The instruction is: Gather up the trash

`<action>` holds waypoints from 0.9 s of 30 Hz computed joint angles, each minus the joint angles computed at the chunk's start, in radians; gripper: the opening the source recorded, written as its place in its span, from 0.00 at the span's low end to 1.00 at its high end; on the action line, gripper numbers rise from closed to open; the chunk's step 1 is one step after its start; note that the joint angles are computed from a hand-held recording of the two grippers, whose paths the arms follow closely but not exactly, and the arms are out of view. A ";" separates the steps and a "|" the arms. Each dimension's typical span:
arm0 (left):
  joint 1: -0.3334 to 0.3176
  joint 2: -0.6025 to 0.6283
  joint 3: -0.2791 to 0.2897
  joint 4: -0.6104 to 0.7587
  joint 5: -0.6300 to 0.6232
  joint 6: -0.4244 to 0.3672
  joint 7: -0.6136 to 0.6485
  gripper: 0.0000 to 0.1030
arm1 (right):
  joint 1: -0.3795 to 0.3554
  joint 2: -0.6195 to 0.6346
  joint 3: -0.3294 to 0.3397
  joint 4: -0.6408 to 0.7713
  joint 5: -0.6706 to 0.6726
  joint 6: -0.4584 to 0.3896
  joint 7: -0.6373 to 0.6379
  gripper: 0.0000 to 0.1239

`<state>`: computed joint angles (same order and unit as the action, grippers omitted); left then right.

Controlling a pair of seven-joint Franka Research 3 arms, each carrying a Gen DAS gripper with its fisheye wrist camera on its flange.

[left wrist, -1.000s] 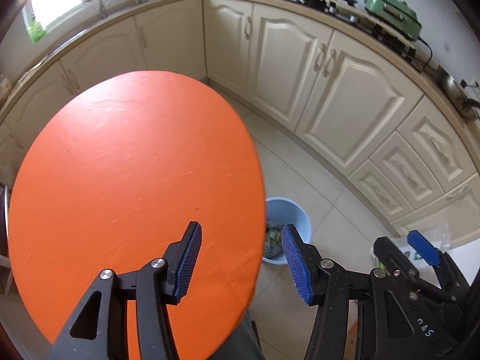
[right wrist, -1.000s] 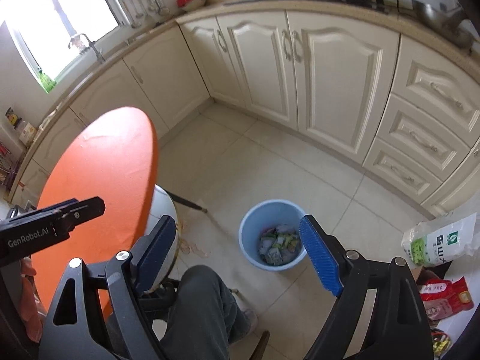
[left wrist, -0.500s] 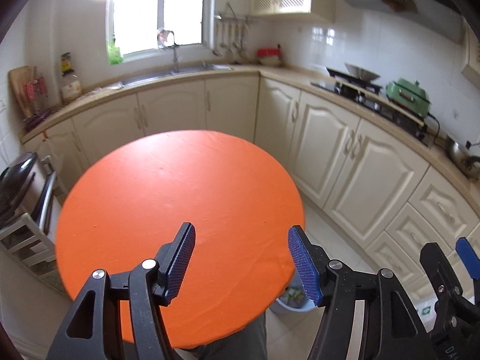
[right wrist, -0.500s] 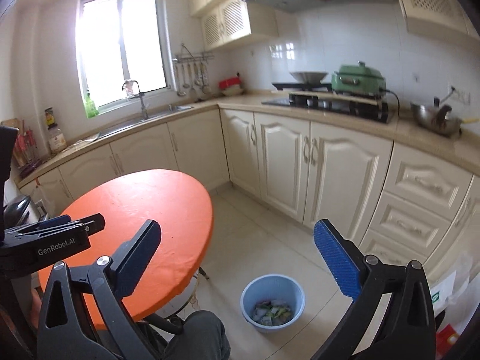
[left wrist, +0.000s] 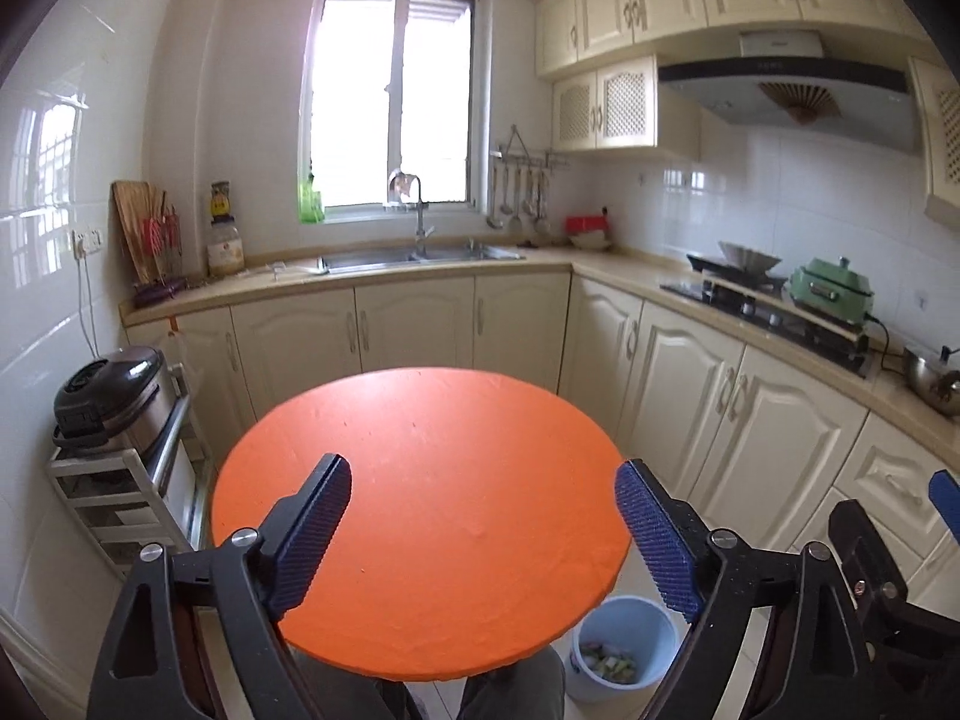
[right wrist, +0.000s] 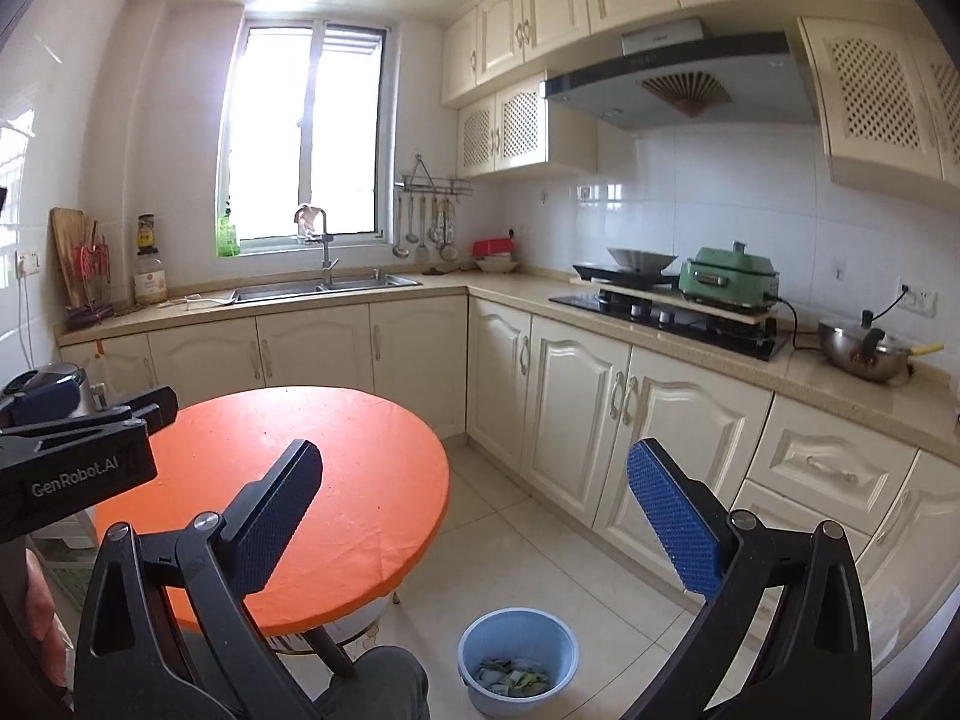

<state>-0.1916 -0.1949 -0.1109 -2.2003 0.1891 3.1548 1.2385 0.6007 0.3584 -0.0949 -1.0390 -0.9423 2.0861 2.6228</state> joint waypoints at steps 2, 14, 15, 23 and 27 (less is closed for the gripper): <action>0.027 -0.074 -0.015 -0.091 0.018 0.035 -0.030 0.84 | 0.010 -0.006 -0.001 -0.003 -0.016 -0.008 0.010 0.83; -0.059 -0.288 0.051 -0.337 0.036 0.034 -0.045 0.84 | 0.017 -0.027 0.013 -0.024 -0.041 0.002 0.064 0.83; -0.044 -0.292 0.038 -0.338 0.040 0.026 -0.051 0.84 | 0.015 -0.023 0.015 -0.019 -0.039 -0.001 0.063 0.83; -0.064 -0.260 0.060 -0.282 0.031 -0.022 -0.030 0.85 | 0.019 -0.003 0.010 0.007 -0.025 -0.030 0.054 0.83; -0.052 -0.195 0.062 -0.194 0.095 -0.049 -0.083 0.84 | 0.020 -0.003 0.006 0.006 -0.025 -0.027 0.063 0.83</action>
<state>-0.2436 -0.3900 -0.0492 -2.3941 0.2842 3.1053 1.1555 0.6209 0.3557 -0.0892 -1.0333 -0.9669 2.0596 2.6862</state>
